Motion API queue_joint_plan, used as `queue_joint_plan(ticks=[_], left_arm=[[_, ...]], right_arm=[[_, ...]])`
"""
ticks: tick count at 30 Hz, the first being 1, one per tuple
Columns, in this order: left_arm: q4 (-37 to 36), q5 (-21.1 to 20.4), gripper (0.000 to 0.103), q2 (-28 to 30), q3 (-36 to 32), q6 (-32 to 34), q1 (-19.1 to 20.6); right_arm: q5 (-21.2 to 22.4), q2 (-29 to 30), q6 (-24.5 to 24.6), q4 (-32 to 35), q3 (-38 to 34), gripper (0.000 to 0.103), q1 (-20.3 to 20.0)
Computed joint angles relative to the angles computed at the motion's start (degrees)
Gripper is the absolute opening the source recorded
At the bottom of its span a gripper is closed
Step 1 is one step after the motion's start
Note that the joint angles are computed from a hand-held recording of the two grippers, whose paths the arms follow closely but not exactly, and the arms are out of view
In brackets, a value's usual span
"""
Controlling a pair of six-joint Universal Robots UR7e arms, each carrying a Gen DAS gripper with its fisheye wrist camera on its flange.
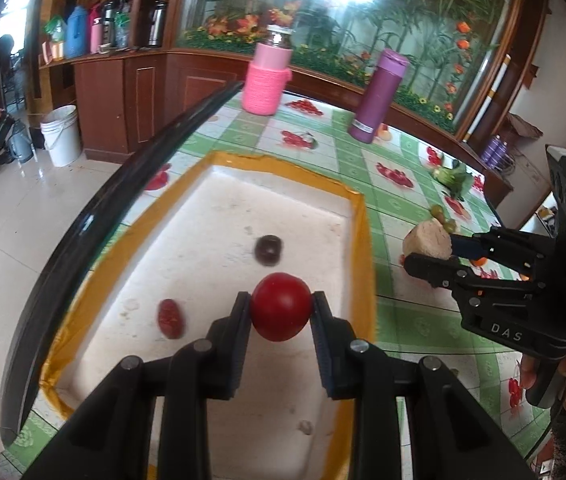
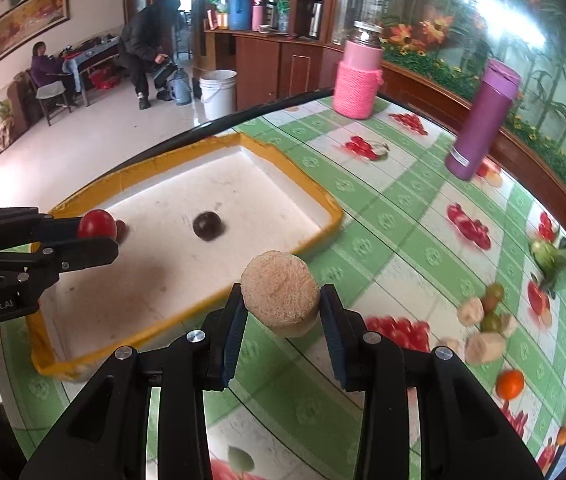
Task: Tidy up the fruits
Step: 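Carry the tomato and yam slice into the tray and release both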
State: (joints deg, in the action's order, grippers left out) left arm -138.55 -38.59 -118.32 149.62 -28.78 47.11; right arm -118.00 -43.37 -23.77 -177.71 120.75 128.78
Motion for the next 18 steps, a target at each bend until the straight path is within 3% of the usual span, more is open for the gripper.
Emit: queue_joint_plan(ticks=[9, 18], left_arm=[[-5.7, 0.1, 0.032, 5.1, -3.8, 6.3, 7.6], [-10.5, -4.2, 0.032, 14.8, -10.4, 12.5, 16.0]], right_arm=[[2.2, 6.8, -0.7, 4.1, -7.9, 0.035, 0.4], [1.9, 12.1, -0.3, 7.2, -14.0, 0.036, -1.6]])
